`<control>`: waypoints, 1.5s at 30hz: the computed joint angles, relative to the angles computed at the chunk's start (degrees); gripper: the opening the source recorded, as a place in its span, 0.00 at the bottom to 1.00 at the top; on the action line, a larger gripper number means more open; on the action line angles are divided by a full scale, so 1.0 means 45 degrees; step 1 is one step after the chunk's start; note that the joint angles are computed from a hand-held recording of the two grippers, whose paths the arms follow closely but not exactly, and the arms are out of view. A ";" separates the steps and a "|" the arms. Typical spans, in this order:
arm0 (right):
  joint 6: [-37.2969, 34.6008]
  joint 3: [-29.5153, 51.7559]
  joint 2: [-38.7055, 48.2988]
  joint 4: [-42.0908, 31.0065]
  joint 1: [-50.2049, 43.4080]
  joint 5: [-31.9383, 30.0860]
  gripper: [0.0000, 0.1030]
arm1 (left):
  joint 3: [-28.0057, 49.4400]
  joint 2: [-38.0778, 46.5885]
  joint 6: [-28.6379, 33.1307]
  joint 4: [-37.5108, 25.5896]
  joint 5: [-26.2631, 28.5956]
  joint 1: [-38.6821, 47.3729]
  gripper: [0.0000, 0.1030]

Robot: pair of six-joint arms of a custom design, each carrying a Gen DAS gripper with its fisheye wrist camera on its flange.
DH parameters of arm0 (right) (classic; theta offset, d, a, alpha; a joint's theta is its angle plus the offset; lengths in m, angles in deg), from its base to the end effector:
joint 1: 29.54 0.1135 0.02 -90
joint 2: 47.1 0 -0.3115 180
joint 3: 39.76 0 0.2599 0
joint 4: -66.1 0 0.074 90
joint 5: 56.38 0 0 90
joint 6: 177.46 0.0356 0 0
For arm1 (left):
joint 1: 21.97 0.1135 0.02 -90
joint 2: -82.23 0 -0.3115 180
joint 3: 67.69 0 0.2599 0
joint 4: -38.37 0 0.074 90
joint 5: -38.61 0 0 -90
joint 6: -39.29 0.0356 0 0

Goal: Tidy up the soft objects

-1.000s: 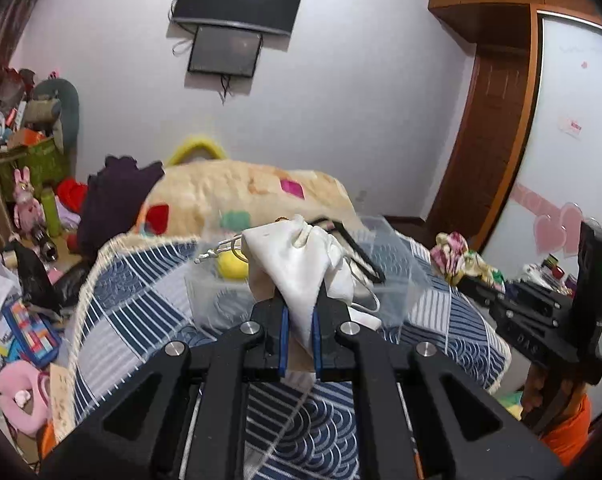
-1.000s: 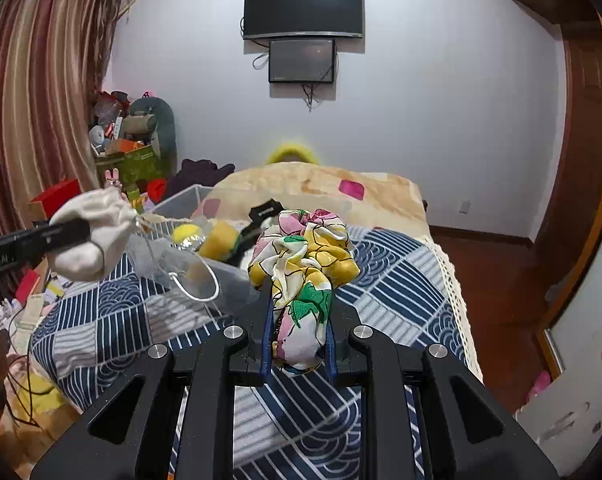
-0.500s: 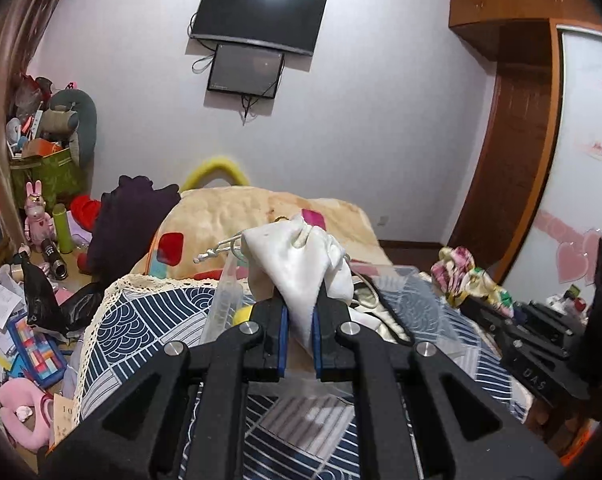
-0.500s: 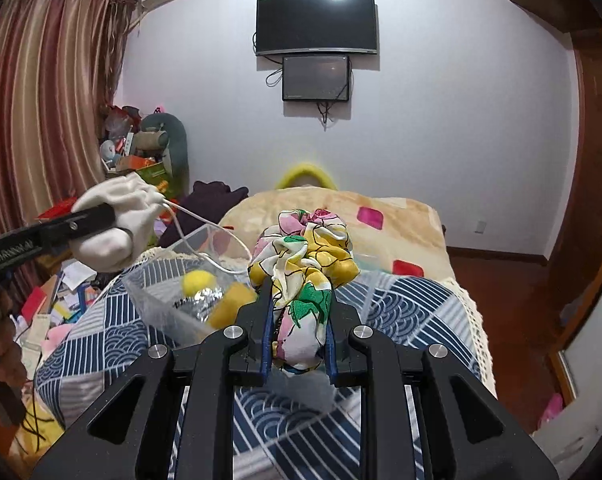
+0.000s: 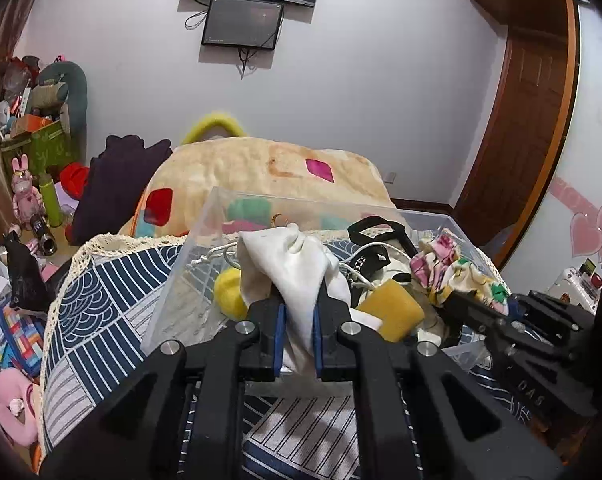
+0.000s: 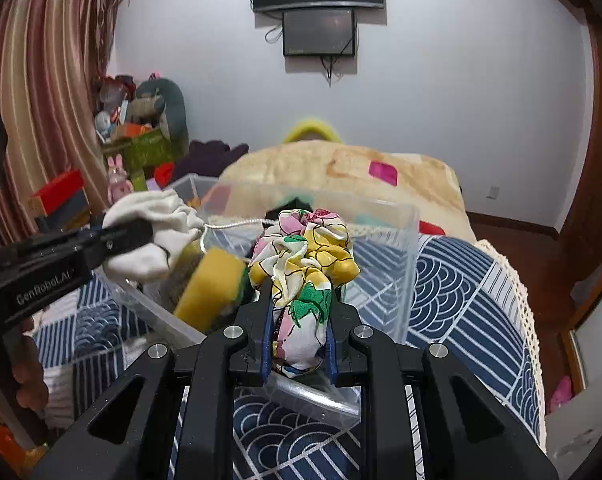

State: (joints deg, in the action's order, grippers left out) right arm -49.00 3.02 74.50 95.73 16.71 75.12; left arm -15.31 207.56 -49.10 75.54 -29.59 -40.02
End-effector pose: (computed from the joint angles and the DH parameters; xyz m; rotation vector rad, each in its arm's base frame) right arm 0.2241 0.2000 0.0477 0.1565 2.1685 -0.0632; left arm 0.3412 -0.1251 0.0566 0.5872 2.1230 -0.5782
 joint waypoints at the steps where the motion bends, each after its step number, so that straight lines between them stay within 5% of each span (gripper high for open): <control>1: 0.0051 0.0071 0.0017 -0.0181 0.0019 -0.0008 0.20 | 0.0093 0.0034 0.0055 -0.0152 0.0025 0.0040 0.16; 4: 0.0114 0.0040 -0.0160 -0.0411 0.0042 0.0003 0.30 | 0.0237 0.0079 0.0107 -0.0488 -0.0043 0.0107 0.36; 8: 0.0253 -0.0204 -0.0481 -0.0504 0.0237 0.0309 0.54 | 0.0043 0.0005 0.0123 -0.0495 0.0164 0.0322 0.42; 27: 0.0823 -0.1278 -0.3450 -0.1726 0.2886 0.3477 0.56 | -0.4693 -0.3684 0.0839 0.2702 0.1330 0.1107 0.60; 30: 0.1018 -0.1198 -0.3679 -0.2046 0.3451 0.4157 0.72 | -0.5427 -0.4397 0.0815 0.3172 0.1643 0.1401 0.68; 34: 0.1262 -0.1207 -0.3829 -0.2195 0.4108 0.4964 0.80 | -0.6430 -0.4864 0.0729 0.4497 0.1499 0.1571 0.96; 40: 0.1965 -0.1131 -0.3661 -0.2459 0.4923 0.6370 1.00 | -0.7372 -0.4776 0.0727 0.5983 0.1410 0.1671 1.00; 45: 0.2585 -0.0918 -0.3421 -0.3053 0.5406 0.7070 1.00 | -0.7975 -0.3982 0.0742 0.7660 0.1376 0.1744 1.00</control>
